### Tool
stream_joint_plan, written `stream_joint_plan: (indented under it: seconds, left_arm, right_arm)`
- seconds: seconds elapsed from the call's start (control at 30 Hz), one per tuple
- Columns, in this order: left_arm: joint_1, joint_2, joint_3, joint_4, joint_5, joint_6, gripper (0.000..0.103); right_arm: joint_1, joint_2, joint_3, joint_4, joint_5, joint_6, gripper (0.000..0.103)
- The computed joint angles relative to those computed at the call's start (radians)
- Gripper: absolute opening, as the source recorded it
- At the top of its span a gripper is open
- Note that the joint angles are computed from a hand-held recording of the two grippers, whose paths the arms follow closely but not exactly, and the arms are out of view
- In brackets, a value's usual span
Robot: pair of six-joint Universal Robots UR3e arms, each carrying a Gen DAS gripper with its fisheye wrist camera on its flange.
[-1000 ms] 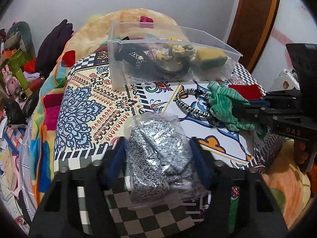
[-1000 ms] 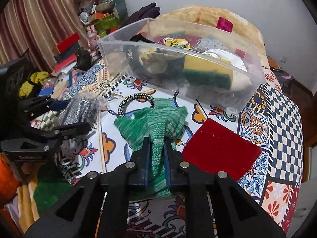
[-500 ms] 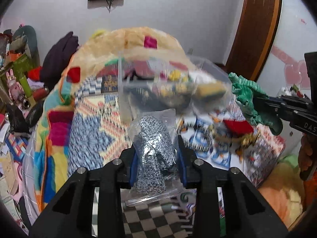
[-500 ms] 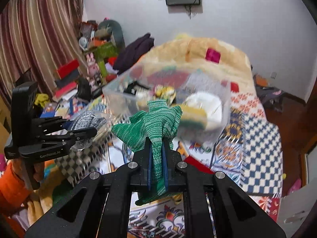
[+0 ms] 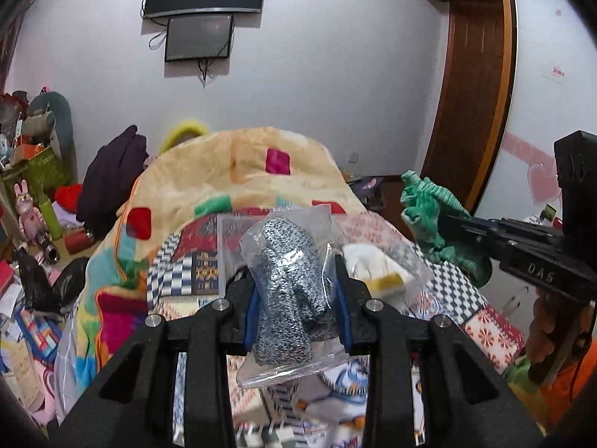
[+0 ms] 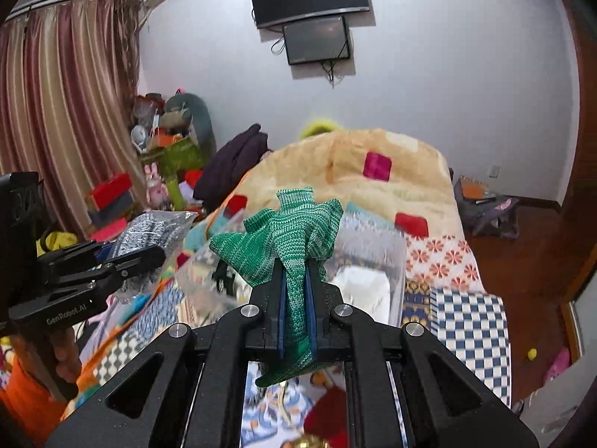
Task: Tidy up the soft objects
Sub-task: 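Lift both items over the clear box, lower them in and open both tools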
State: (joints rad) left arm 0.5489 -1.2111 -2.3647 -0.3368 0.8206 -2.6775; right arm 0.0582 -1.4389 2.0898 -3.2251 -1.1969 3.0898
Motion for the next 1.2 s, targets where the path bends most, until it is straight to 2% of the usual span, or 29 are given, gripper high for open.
stream_joint_plan:
  seconds: [0.1,0.27,0.7,0.9,1.0,1.07,1.13,1.2]
  left_arm:
    - [-0.070,-0.107,0.048,0.118,0.061,-0.062,0.033]
    - [-0.155,-0.271,0.130,0.212,0.142,-0.111,0.033]
    - [-0.277,-0.603,0.324,0.226,0.267,-0.123,0.033]
    - [-0.303,-0.662,0.361,0.230,0.290,-0.132,0.033]
    - [-0.314,-0.662,0.365,0.225,0.300,-0.134,0.040]
    - [-0.313,-0.648,0.349,0.237,0.300,-0.140,0.055]
    - [-0.307,-0.630,0.327,0.264,0.299,-0.143,0.059]
    - [-0.301,-0.602,0.307,0.270,0.294,-0.136,0.059]
  right_arm:
    - [0.029,0.053,-0.065,-0.005,-0.042,0.005,0.008]
    - [0.060,0.142,-0.149,0.021,-0.077,0.000,0.008]
    - [0.094,0.317,-0.268,0.095,-0.137,-0.019,0.009]
    - [0.105,0.340,-0.290,0.116,-0.161,-0.028,0.009]
    - [0.111,0.341,-0.301,0.135,-0.168,-0.034,0.016]
    - [0.110,0.341,-0.303,0.140,-0.168,-0.037,0.027]
    - [0.110,0.332,-0.292,0.130,-0.173,-0.039,0.043]
    - [0.109,0.321,-0.280,0.117,-0.173,-0.041,0.048]
